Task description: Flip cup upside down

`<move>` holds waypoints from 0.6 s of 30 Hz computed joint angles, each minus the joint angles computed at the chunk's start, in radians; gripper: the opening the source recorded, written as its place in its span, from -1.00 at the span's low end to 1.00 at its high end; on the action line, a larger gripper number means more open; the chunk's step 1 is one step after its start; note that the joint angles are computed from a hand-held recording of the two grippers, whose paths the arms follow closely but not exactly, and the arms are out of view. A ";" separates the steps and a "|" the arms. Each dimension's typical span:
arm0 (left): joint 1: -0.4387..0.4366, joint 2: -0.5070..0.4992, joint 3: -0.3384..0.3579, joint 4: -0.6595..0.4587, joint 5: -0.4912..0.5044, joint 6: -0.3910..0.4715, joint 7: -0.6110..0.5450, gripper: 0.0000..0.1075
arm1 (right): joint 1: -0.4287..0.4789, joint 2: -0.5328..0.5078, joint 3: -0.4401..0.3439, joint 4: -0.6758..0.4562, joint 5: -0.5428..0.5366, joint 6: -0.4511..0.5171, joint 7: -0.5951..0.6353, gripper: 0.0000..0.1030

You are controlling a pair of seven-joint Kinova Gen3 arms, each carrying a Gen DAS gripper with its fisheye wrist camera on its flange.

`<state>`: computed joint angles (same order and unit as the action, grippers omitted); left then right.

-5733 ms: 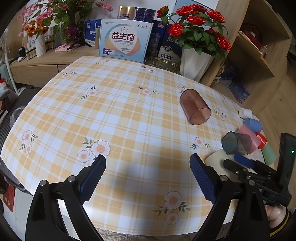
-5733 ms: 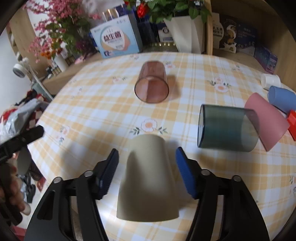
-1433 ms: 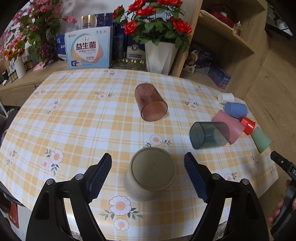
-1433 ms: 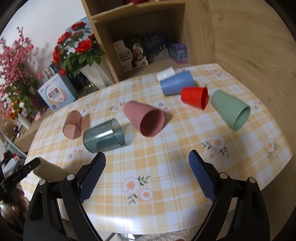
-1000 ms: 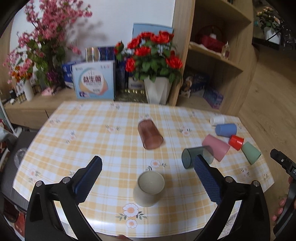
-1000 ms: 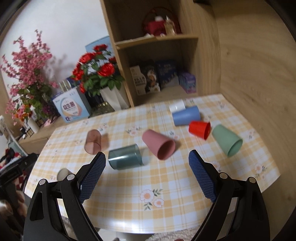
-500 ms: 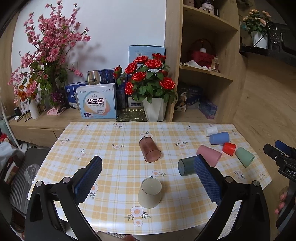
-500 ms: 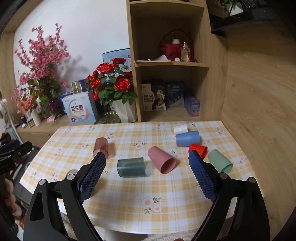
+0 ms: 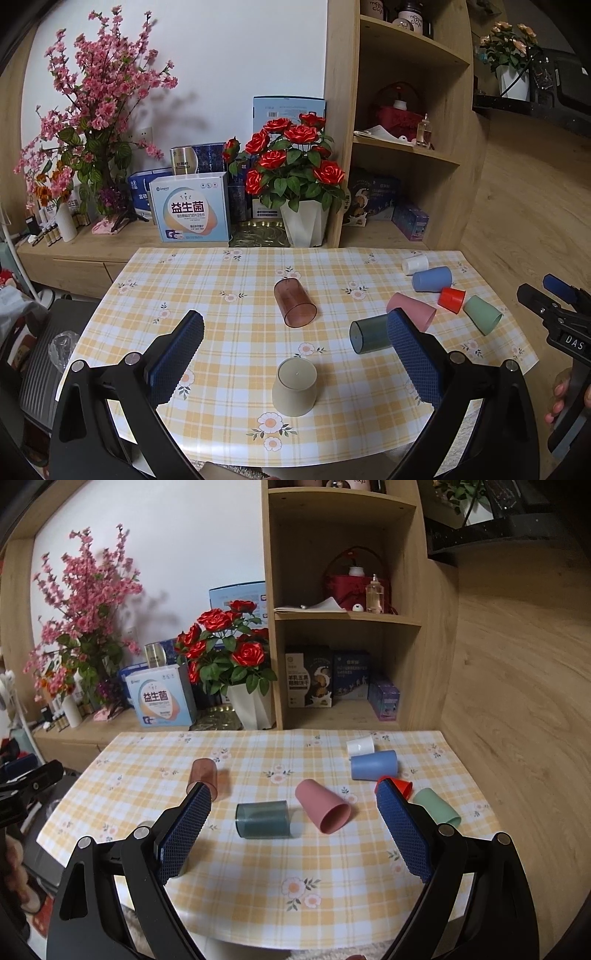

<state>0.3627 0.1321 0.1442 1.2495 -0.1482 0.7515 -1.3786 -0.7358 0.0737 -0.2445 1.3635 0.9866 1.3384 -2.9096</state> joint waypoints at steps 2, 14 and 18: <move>0.002 -0.001 0.000 -0.001 -0.003 0.000 0.002 0.80 | -0.001 0.002 0.000 -0.007 0.004 0.003 0.005 0.71; 0.006 -0.017 0.005 -0.009 -0.015 -0.012 -0.007 0.80 | -0.012 0.001 -0.001 -0.024 0.034 0.027 0.008 0.71; 0.013 -0.020 0.006 -0.009 -0.034 -0.016 0.003 0.80 | -0.010 -0.004 -0.001 -0.022 0.038 0.029 0.006 0.71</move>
